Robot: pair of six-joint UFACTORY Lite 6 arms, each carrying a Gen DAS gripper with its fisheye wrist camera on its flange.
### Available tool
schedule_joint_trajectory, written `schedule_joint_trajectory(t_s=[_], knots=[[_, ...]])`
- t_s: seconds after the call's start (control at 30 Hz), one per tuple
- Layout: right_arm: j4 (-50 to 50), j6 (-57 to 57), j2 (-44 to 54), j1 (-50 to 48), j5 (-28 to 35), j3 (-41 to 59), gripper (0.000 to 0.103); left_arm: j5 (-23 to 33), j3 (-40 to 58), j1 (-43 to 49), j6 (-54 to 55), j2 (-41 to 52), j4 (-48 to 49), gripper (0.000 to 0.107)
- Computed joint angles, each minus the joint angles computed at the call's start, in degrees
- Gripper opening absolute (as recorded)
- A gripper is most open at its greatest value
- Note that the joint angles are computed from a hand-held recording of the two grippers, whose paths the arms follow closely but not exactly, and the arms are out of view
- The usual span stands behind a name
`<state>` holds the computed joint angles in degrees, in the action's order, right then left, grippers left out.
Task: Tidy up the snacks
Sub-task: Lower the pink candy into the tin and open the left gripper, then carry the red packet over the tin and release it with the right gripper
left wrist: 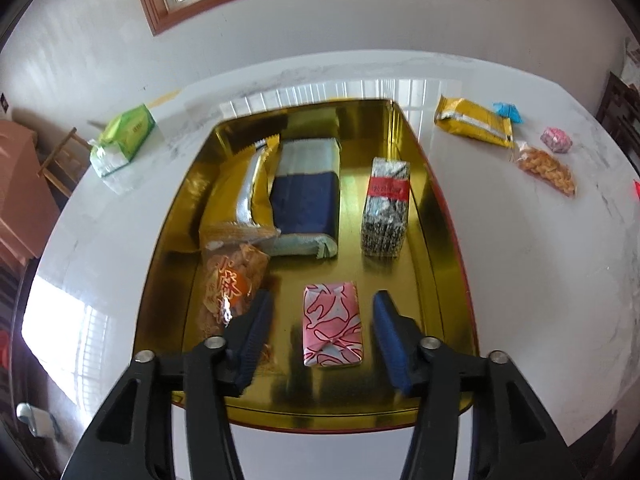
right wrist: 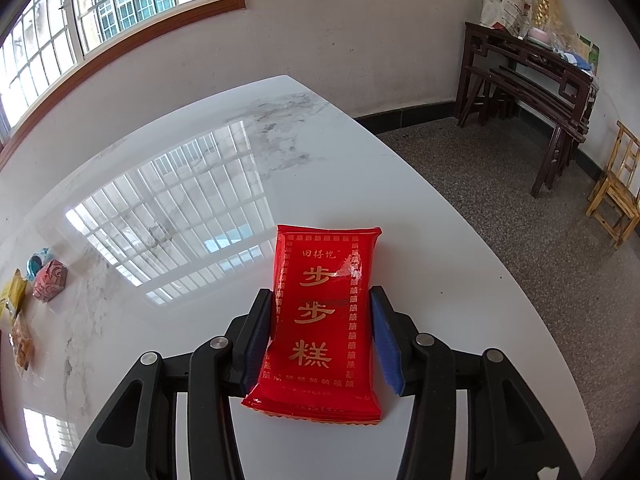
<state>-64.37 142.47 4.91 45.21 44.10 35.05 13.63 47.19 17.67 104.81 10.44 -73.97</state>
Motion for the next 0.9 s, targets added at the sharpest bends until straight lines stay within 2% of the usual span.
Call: schedule_joint_trajectory(t_s=[0.17, 0.43, 0.73, 0.9], knots=[[0.34, -1.05, 0.69, -0.31, 0.00, 0.83, 0.048, -0.10, -3.18, 0.41, 15.14, -2.99, -13.79, 0.058], [1.63, -3.15, 2.10, -0.04, 0.44, 2.36, 0.048, 2.91, -4.47, 3.23, 18.75, -4.15, -16.92, 0.058], [4.19, -4.94, 4.61, 2.14, 1.93, 5.29, 0.048, 6.67, -7.64, 7.31, 27.58, -7.20, -24.69, 0.058], [5.39, -4.82, 7.55, 6.29, 2.98, 8.87, 0.046, 11.08, -9.05, 11.79, 29.18, -8.69, -25.78, 0.058]])
